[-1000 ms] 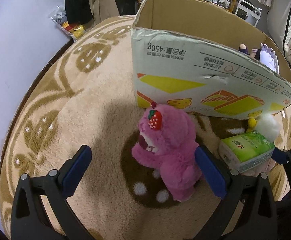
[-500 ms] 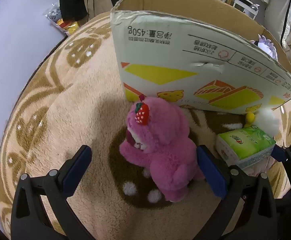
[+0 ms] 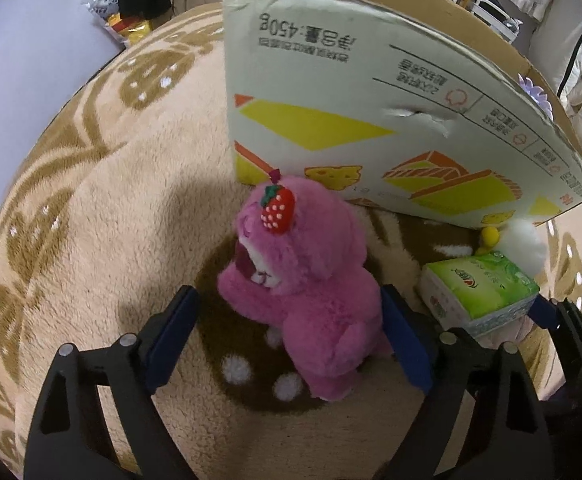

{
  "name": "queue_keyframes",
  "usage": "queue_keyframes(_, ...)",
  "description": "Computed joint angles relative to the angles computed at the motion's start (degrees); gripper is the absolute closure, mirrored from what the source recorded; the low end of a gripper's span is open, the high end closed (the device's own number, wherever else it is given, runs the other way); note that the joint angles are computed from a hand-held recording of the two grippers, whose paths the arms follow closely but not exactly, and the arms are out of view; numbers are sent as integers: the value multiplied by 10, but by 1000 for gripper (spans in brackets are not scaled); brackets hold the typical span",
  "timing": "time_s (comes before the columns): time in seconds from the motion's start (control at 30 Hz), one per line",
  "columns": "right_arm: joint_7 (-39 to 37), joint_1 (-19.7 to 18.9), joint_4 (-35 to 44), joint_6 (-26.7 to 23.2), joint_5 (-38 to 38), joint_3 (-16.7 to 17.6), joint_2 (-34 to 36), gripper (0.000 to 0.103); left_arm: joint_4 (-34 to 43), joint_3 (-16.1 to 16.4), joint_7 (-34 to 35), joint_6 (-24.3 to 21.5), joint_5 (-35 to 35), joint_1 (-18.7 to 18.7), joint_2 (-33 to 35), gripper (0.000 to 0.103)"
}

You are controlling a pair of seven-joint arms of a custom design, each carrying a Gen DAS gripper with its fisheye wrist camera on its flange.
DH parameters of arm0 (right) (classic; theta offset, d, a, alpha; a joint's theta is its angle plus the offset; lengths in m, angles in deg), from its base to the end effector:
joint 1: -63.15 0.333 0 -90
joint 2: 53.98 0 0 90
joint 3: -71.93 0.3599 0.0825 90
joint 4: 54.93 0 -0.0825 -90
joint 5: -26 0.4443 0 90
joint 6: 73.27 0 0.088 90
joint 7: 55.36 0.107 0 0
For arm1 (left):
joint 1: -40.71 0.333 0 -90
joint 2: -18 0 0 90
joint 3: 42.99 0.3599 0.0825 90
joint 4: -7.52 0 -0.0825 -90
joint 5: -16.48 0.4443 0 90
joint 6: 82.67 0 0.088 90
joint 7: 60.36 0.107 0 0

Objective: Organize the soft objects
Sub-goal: 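Close the left tool on the pink bear while the right tool closes on the green tissue pack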

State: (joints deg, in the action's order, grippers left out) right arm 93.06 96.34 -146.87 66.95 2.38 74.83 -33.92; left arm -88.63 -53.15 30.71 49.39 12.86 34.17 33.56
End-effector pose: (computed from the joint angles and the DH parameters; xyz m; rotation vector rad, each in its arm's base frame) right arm 0.6270 0.4501 0.5005 -1.7100 1.9774 -0.4037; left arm 0.7105 -0.2012 0.5031 -1.8025 2.3479 -0.5180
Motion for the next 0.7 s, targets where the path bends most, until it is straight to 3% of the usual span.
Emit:
queue_keyframes(0.1, 8, 2, -7, -3, -3, -1, -6, 14, -12, 2, 2, 14, 15, -3, -8, 15)
queue_keyframes(0.23, 18, 1, -16, -4, -9, -1, -16, 16, -22, -4, 22, 23, 8, -2, -16, 32)
queue_keyframes(0.4, 26, -11, -41, 15, 6, 5, -34, 20, -54, -1, 14, 59, 31, -12, -36, 40)
queue_keyframes(0.47, 21, -15, -46, 20, 11, 8, -38, 23, -63, -4, 31, 67, 22, -9, -43, 56)
queue_keyframes(0.7, 25, -21, -59, 23, 30, 13, -52, 24, -86, -4, 46, 77, 32, -14, -67, 67)
